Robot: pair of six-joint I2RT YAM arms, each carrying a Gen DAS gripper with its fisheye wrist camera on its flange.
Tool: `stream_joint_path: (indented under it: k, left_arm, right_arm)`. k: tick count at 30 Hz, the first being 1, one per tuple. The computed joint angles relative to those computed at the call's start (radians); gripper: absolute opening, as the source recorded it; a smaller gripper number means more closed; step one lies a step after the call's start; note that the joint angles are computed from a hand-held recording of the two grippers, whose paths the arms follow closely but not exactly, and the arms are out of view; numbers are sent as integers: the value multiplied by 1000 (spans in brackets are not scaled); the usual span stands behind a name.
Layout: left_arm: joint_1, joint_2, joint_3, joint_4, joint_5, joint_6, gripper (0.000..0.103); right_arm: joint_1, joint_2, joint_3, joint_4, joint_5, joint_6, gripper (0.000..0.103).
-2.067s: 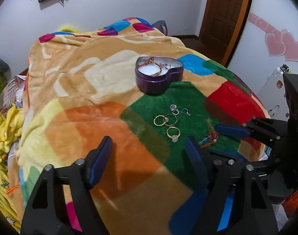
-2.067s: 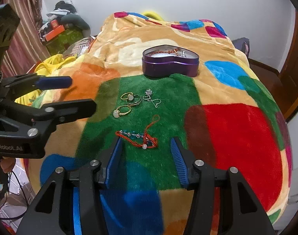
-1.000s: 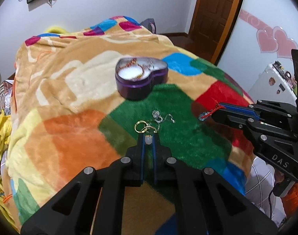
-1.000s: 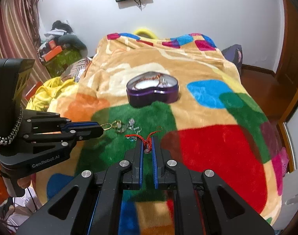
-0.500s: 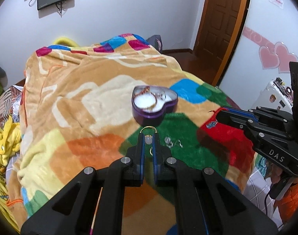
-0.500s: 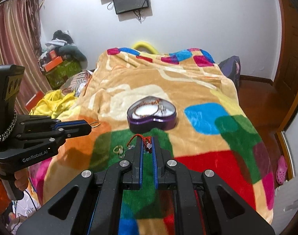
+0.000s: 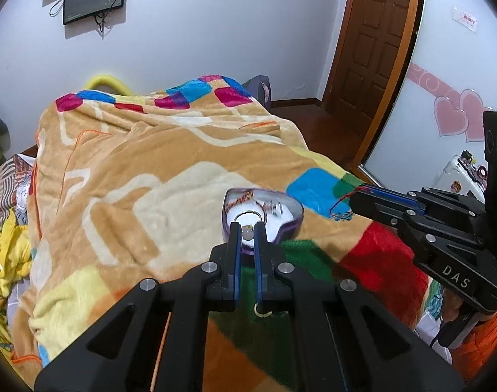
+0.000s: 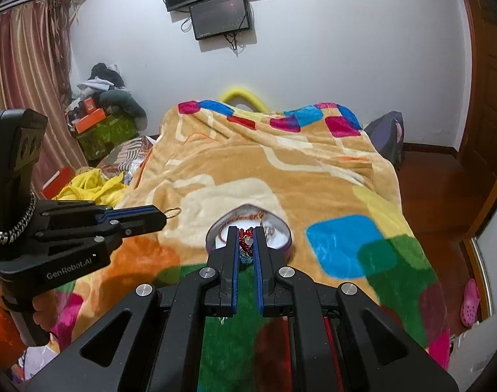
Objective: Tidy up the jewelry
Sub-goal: 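Carry both items to the tin and open the right tool over it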
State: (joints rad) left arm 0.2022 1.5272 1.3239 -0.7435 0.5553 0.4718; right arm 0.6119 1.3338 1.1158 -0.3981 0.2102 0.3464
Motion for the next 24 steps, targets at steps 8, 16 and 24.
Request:
stream_joint_path:
  k: [8,16,24]
  left_arm:
    - [-41,91,52,27,-13,-25,6]
    - [-73,207,125,9,-20,-35,6]
    - [-94,280,180,-17,-30,-42,6]
  right_arm:
    - [-54,93,66,33,-52,-36,7]
    - [-107,217,145,14,-135,-52,7]
    - [-121,277,184,-35,-167,-90,7]
